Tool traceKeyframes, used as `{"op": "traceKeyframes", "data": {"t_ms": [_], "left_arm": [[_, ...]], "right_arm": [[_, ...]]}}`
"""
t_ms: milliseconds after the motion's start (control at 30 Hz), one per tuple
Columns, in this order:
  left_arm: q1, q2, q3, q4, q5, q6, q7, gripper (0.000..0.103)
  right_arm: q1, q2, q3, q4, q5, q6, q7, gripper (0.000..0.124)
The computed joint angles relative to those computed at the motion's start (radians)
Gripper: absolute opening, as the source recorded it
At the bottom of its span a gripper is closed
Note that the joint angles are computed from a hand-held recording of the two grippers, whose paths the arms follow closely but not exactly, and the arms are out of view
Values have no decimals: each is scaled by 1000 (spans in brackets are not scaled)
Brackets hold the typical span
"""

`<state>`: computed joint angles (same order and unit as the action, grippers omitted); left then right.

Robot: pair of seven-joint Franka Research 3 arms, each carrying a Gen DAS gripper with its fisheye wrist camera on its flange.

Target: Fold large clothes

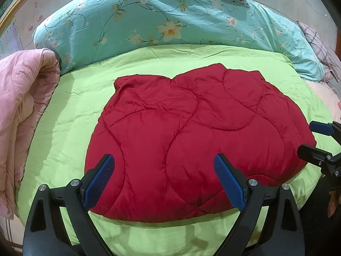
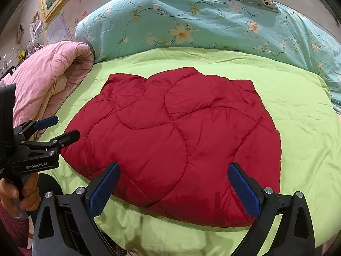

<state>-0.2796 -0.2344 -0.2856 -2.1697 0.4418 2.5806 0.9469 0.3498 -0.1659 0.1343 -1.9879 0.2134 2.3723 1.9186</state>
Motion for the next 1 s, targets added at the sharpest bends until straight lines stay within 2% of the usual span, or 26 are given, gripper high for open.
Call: {"op": "traceKeyframes", "data": {"t_ms": [1000], "left_arm": [[-1,7,-3,12,16,-5,-8,95]], "right_arm": [[-2,2,-3,-1,3,12,-7,101]]}}
